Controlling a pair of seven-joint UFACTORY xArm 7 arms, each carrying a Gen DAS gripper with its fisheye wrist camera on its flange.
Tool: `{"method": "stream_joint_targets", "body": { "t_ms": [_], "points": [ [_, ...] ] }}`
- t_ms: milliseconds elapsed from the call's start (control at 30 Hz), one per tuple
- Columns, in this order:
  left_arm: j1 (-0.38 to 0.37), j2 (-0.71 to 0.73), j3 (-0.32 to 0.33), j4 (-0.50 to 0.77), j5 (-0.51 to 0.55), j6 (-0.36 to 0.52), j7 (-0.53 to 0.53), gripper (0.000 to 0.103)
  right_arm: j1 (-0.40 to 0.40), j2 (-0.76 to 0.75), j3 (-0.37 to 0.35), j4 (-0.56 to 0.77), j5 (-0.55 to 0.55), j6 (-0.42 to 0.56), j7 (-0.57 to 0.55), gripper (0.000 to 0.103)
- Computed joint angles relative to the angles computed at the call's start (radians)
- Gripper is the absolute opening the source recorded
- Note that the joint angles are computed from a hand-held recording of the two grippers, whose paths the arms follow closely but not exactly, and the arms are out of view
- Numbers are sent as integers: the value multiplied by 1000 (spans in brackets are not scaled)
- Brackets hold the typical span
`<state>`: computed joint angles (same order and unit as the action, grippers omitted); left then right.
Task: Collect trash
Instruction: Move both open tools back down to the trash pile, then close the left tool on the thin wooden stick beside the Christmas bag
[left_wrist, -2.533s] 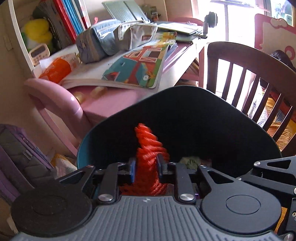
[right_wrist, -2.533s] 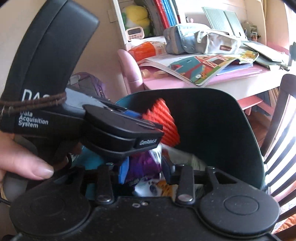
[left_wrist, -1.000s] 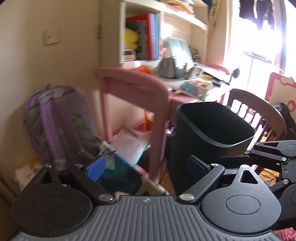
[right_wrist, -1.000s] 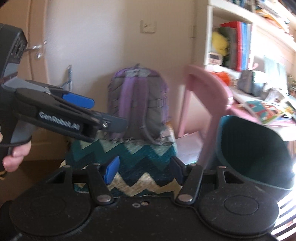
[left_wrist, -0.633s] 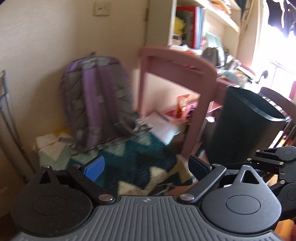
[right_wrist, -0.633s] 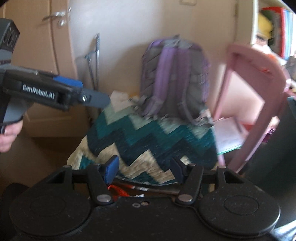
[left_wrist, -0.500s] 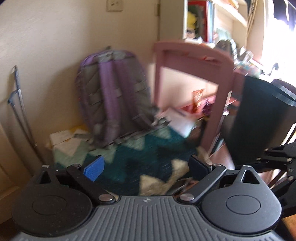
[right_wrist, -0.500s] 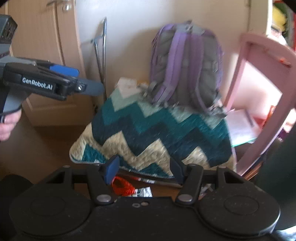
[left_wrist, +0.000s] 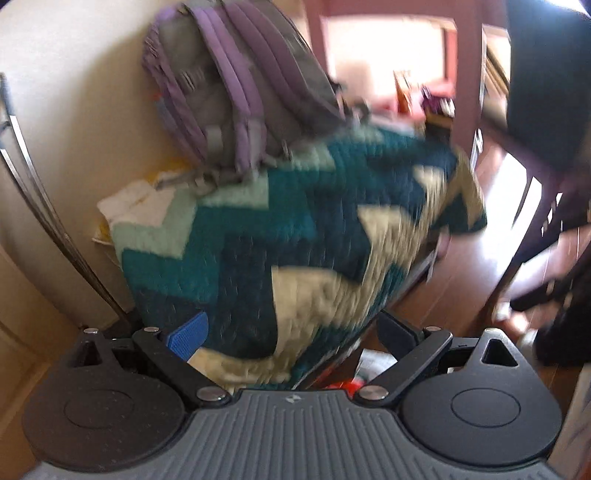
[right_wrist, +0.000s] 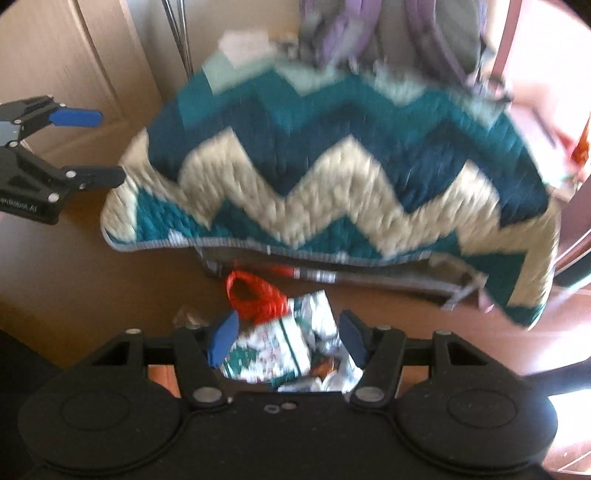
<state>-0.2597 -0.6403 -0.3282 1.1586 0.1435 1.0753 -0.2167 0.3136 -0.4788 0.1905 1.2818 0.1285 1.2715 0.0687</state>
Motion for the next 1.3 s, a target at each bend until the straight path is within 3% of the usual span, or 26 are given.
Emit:
{"method": "stream_joint_targets", "body": {
  "t_ms": [167, 467, 767, 833, 900, 933, 967, 1000, 1233, 1300],
  "points": [
    [-60, -64, 52, -219, -23, -55, 120, 98, 12, 18, 2, -106, 9, -4, -10, 60],
    [-147, -118, 60, -534, -26, -169, 308, 98, 52, 93, 1, -215, 23, 15, -85, 59],
    [-207, -62, 79, -706, -52, -312, 414, 98, 64, 144, -11, -271, 72, 29, -127, 59],
    [-223, -54, 93, -736, -52, -356, 456, 91, 62, 153, -15, -273, 80, 31, -132, 59],
    [-226, -35, 92, -758, -40, -397, 485, 77, 61, 162, -17, -273, 91, 30, -134, 59],
    [-238, -21, 105, -767, -53, -414, 505, 76, 61, 167, -19, -272, 100, 31, -137, 59],
    [-241, -10, 109, -777, -50, -431, 526, 69, 61, 172, -20, -271, 107, 29, -140, 59],
    [-248, 0, 118, -782, -51, -441, 555, 55, 61, 175, -20, -270, 112, 27, -142, 59],
    [-289, 84, 175, -806, -93, -497, 768, 52, 57, 198, -28, -253, 158, 37, -140, 59],
    [-310, 105, 193, -805, -119, -503, 848, 43, 55, 201, -30, -251, 169, 39, -136, 59]
  ]
}}
